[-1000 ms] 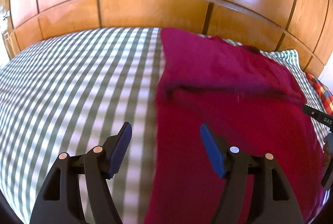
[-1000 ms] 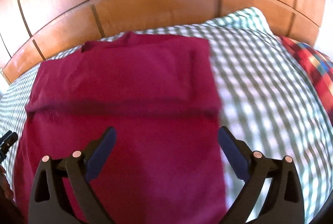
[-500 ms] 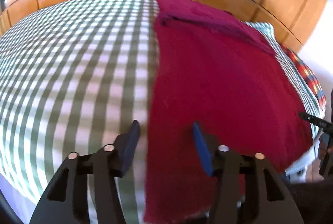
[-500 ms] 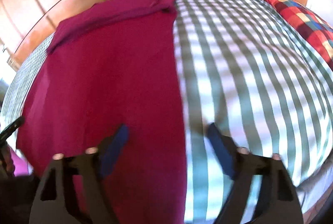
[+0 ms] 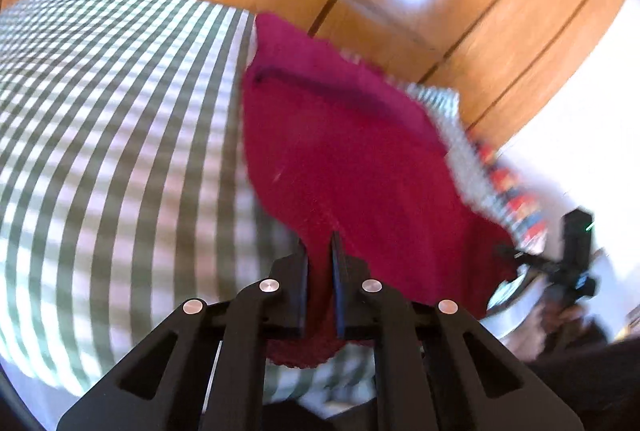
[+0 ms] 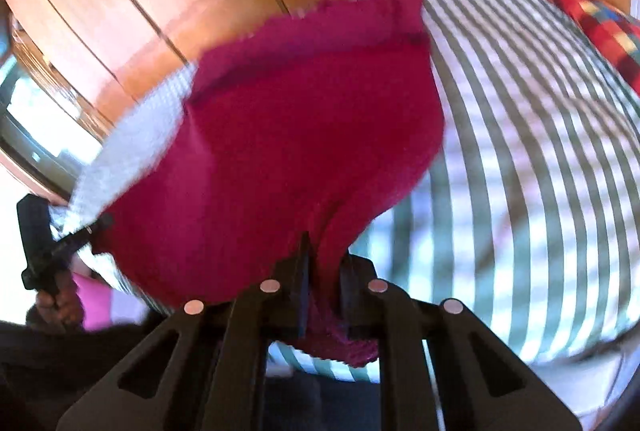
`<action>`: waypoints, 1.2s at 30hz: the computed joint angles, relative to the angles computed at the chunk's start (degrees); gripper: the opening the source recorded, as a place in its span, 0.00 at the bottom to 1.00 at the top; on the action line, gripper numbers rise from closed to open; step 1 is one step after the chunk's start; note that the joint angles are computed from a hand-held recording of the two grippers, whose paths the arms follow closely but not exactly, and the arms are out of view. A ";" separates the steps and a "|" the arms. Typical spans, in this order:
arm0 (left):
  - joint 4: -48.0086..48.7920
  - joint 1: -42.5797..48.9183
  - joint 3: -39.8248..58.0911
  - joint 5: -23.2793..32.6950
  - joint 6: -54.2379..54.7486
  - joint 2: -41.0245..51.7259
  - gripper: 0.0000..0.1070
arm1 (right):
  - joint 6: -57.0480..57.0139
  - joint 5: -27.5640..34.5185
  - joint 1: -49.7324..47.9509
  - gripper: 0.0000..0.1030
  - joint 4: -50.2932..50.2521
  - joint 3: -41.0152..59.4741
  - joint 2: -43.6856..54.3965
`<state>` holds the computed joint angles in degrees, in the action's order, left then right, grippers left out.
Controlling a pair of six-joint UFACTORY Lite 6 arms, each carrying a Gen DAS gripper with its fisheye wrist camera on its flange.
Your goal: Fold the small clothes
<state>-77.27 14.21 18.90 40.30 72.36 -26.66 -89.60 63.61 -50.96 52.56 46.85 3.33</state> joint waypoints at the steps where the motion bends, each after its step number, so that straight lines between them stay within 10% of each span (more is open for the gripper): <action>1: -2.43 -0.14 2.86 0.50 1.04 3.12 0.08 | 1.42 -0.06 1.58 0.10 1.43 2.08 1.35; 10: -10.46 -10.01 34.37 -10.16 -1.13 30.93 0.08 | 18.60 -11.24 18.08 0.11 9.01 29.82 21.82; 12: -6.84 -11.49 43.46 -13.04 -6.62 38.80 0.12 | 22.53 -13.08 20.35 0.26 8.13 35.46 26.01; 14: -2.60 -11.02 50.47 -12.53 -13.54 45.20 0.31 | 22.85 -13.52 20.67 0.73 9.77 37.42 27.99; 16: -7.46 -8.55 51.76 -10.39 -11.41 47.55 0.66 | 21.57 -13.38 20.09 0.75 10.54 38.06 28.55; 21: -14.53 -3.09 42.58 -8.85 0.82 45.97 0.68 | 9.64 -17.29 15.70 0.87 11.53 26.53 24.21; 26: -20.44 -5.53 32.87 -10.12 17.40 44.31 0.66 | 0.39 -26.90 16.94 0.83 15.83 19.82 25.27; 30: -19.38 -9.30 35.14 -10.85 16.86 48.97 0.13 | 1.59 -31.15 21.28 0.48 18.12 21.69 27.58; 36: -19.72 -11.00 24.90 -13.83 22.92 37.81 0.07 | 2.91 -27.67 18.39 0.22 12.05 17.71 23.42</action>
<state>-96.99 3.21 43.80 26.46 95.28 11.15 -86.68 35.94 -32.57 64.61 64.56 26.75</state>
